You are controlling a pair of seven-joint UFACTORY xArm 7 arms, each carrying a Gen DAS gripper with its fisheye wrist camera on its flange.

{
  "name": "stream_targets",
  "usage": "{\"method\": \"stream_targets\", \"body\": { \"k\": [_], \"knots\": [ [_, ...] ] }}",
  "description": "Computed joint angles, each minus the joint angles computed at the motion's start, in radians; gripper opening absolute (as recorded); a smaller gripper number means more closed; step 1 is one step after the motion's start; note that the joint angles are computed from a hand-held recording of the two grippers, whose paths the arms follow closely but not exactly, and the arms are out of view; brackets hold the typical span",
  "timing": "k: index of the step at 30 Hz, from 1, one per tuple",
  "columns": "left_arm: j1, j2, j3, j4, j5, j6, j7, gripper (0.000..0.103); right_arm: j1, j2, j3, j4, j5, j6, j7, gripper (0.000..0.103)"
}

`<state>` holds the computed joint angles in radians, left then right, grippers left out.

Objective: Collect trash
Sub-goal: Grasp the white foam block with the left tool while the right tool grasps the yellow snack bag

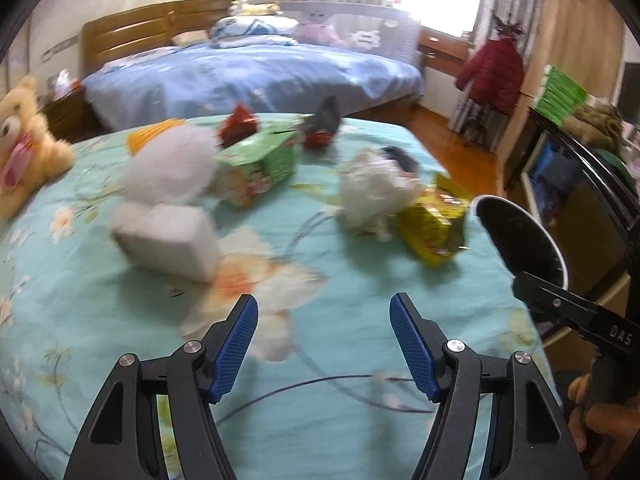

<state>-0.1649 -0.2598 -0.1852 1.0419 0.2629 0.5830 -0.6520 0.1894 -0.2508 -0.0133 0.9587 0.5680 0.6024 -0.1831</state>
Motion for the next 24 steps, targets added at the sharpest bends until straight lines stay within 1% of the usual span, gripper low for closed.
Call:
{"method": "stream_targets", "body": {
  "k": [3, 4, 7, 8, 9, 12, 14, 16, 19, 20, 24],
  "knots": [
    [0.018, -0.027, 0.000, -0.014, 0.011, 0.031, -0.040, 0.073, 0.011, 0.019, 0.010, 0.013, 0.009, -0.009, -0.005, 0.084],
    [0.027, -0.038, -0.004, -0.022, 0.020, 0.043, -0.063, 0.073, 0.015, 0.028, 0.013, 0.020, 0.011, -0.011, -0.008, 0.084],
    [0.040, -0.037, 0.001, -0.014, 0.020, 0.058, -0.088, 0.074, 0.019, 0.050, 0.024, 0.038, 0.010, -0.016, -0.007, 0.084],
    [0.047, -0.035, 0.002, -0.009, 0.025, 0.065, -0.100, 0.076, 0.020, 0.060, 0.027, 0.047, 0.008, -0.017, -0.007, 0.084],
    [0.055, -0.029, 0.000, 0.000, 0.037, 0.077, -0.114, 0.078, 0.020, 0.072, 0.031, 0.058, 0.004, -0.017, -0.006, 0.084],
    [0.074, -0.005, 0.002, 0.030, 0.079, 0.107, -0.129, 0.078, 0.019, 0.108, 0.040, 0.091, 0.002, -0.011, -0.006, 0.084],
    [0.077, 0.012, 0.009, 0.041, 0.091, 0.110, -0.140, 0.078, 0.016, 0.129, 0.047, 0.111, -0.002, -0.011, -0.004, 0.084],
    [0.076, 0.037, 0.021, 0.055, 0.087, 0.105, -0.143, 0.078, 0.012, 0.158, 0.056, 0.135, -0.013, -0.009, 0.000, 0.084],
    [0.071, 0.087, 0.036, 0.099, 0.077, 0.127, -0.146, 0.079, 0.005, 0.188, 0.067, 0.161, -0.024, -0.008, 0.007, 0.084],
    [0.070, 0.101, 0.041, 0.114, 0.077, 0.142, -0.152, 0.079, 0.002, 0.198, 0.072, 0.170, -0.034, -0.012, 0.013, 0.084],
    [0.065, 0.144, 0.063, 0.154, 0.077, 0.155, -0.181, 0.078, -0.005, 0.233, 0.087, 0.204, -0.082, -0.025, 0.045, 0.084]
  ]
}}
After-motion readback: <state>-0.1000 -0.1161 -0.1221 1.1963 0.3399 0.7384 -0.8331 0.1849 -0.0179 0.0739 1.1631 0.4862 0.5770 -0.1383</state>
